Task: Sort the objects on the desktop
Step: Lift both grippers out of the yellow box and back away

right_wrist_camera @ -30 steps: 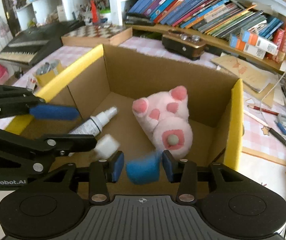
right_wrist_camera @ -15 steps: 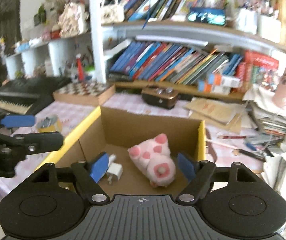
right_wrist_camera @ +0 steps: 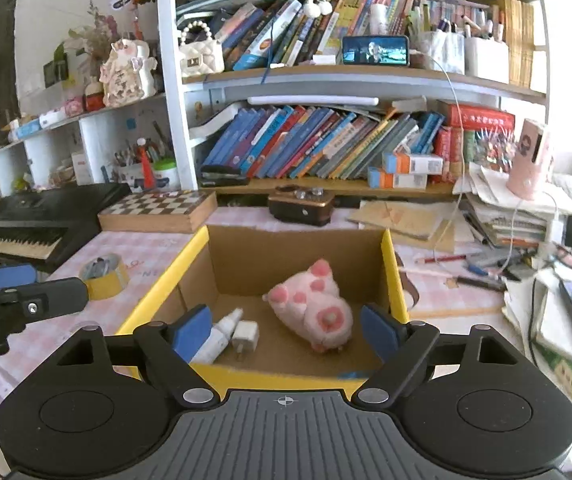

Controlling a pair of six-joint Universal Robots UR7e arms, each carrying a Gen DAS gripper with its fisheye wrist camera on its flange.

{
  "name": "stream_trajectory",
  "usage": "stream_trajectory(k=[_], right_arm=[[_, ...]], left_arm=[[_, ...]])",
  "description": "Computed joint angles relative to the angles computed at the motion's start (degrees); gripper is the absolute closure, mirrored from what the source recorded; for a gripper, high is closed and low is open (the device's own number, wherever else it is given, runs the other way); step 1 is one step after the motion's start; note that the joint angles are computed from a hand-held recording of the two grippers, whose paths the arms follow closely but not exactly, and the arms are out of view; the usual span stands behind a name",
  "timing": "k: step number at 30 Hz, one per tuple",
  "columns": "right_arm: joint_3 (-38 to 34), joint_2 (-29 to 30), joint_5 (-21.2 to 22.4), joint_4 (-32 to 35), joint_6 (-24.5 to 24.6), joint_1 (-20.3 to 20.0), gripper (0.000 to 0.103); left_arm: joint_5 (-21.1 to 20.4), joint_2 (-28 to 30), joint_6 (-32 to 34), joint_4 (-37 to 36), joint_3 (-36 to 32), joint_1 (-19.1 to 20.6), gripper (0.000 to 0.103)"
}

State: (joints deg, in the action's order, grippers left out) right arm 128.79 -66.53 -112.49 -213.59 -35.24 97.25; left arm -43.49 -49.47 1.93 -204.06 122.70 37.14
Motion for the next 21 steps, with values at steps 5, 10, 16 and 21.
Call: stream_trajectory(k=[5, 10, 16, 21], right_arm=[[1.9, 2.2, -4.0, -5.0, 1.5, 2.0, 0.019], [3.9, 4.0, -8.0, -9.2, 4.6, 4.1, 0.019], [6.2, 6.9, -12.9, -13.8, 7.9, 7.0, 0.019], [7.6, 9.3, -16.6, -15.9, 11.7, 9.5, 0.019]], left_arm=[[-0.1, -2.9, -2.1, 1.2, 3.6, -0.1, 0.000], [-1.0, -6.1, -3.1, 2.1, 7.4, -0.3, 0.000], [-1.5, -9.4, -3.3, 2.6, 11.3, -0.6, 0.000], [-2.0, -12.3, -3.3, 3.1, 14.4, -0.7, 0.000]])
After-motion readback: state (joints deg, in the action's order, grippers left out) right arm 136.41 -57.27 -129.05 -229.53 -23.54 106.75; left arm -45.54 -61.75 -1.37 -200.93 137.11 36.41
